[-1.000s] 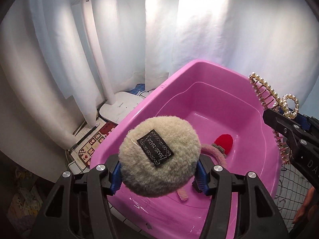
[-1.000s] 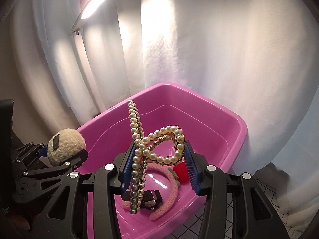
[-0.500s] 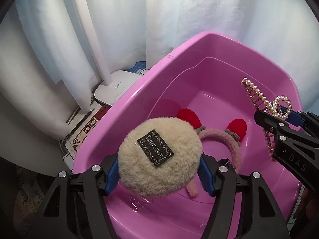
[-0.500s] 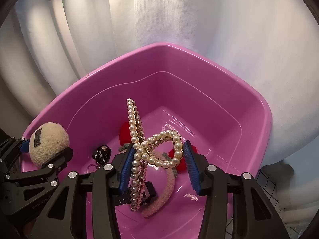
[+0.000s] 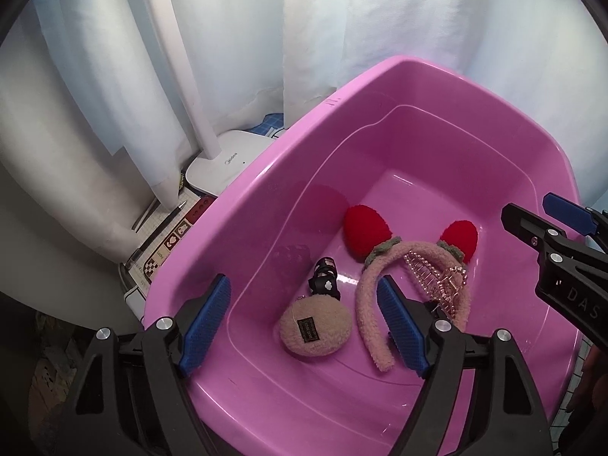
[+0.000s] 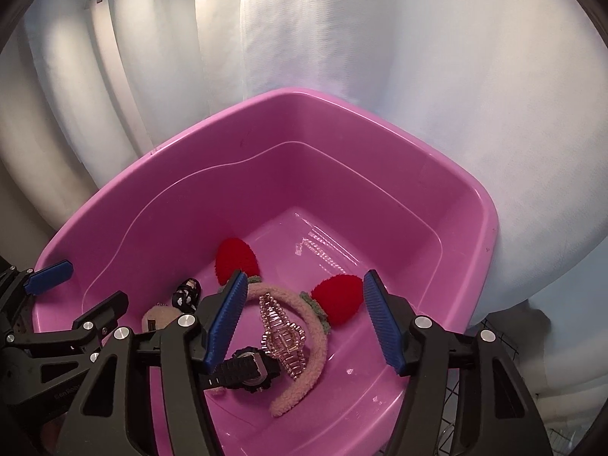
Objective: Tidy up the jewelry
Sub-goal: 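Lower the pouch and pearl claw into the tub and open both tools, then withdraw both tools from the tub back over the table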
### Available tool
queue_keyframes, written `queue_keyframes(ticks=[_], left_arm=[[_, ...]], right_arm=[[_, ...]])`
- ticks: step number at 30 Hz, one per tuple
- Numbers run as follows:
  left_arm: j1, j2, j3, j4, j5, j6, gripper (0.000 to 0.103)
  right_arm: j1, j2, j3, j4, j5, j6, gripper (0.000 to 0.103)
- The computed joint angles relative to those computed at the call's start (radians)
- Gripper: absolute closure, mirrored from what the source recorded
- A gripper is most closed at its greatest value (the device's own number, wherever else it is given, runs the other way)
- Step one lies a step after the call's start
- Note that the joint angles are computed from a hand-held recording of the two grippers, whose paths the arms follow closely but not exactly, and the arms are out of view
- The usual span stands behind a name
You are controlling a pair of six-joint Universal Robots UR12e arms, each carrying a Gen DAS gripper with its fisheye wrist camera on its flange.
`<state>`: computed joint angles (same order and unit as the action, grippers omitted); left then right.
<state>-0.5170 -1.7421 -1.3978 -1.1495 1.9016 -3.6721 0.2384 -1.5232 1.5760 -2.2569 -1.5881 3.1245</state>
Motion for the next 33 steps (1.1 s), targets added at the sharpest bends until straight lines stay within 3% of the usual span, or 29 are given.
queue_keyframes(ticks=[9, 17, 33], left_arm=[[-0.011, 0.011, -0.004, 0.008, 0.016, -0.006, 0.025], [-0.026, 0.034, -0.026, 0.030, 0.041, -0.032, 0.025], [-0.107, 0.070, -0.072, 0.132, 0.047, 0.008, 0.022]], right_arm=[[-0.003, -0.023, 0.015, -0.012, 0.003, 0.005, 0.042], [-0.010, -0.085, 0.076, -0.067, 0.028, 0.035, 0.042], [-0.064, -0.283, 0.265, -0.162, 0.044, 0.106, 0.042]])
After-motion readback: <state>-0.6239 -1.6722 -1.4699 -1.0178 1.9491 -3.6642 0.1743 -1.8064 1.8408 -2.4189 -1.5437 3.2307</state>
